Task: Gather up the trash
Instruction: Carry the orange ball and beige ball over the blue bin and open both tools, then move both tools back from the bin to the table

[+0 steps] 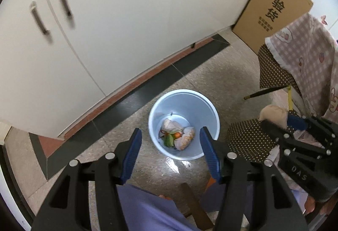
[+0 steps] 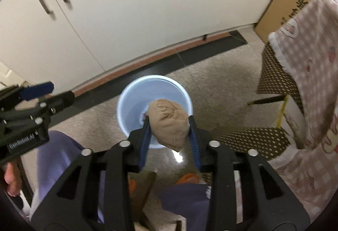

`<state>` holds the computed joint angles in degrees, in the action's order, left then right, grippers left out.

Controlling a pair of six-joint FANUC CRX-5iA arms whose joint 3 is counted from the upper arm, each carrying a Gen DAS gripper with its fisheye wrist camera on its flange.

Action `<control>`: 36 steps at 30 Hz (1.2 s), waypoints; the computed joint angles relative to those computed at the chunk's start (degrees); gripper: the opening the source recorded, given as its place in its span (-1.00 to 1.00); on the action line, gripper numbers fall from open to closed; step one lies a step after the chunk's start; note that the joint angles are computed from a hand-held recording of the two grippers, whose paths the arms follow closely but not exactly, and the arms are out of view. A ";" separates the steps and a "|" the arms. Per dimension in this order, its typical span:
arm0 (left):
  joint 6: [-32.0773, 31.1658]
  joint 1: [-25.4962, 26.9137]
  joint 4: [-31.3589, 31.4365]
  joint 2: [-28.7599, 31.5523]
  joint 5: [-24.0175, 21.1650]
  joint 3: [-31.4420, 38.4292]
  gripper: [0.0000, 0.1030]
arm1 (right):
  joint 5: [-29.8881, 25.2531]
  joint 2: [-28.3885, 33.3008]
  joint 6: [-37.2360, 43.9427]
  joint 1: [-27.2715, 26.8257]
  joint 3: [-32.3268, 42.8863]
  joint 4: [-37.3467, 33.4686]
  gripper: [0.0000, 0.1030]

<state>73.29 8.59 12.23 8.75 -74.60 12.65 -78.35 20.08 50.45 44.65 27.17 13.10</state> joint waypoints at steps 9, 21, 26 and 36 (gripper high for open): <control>0.14 1.78 0.16 -2.00 0.74 -0.69 0.09 | 1.83 -1.90 -1.49 0.95 -2.06 1.52 0.61; -1.95 1.30 2.13 -5.54 1.45 -2.66 0.09 | 2.75 -5.23 -1.24 2.22 -4.17 1.57 0.61; -2.73 1.08 3.56 -7.47 2.27 -2.73 0.09 | 4.48 -7.96 -2.42 3.34 -5.55 4.30 0.61; -3.75 -0.72 5.59 -10.04 4.87 0.69 0.09 | 8.57 -15.52 -9.68 4.71 -10.78 15.08 0.61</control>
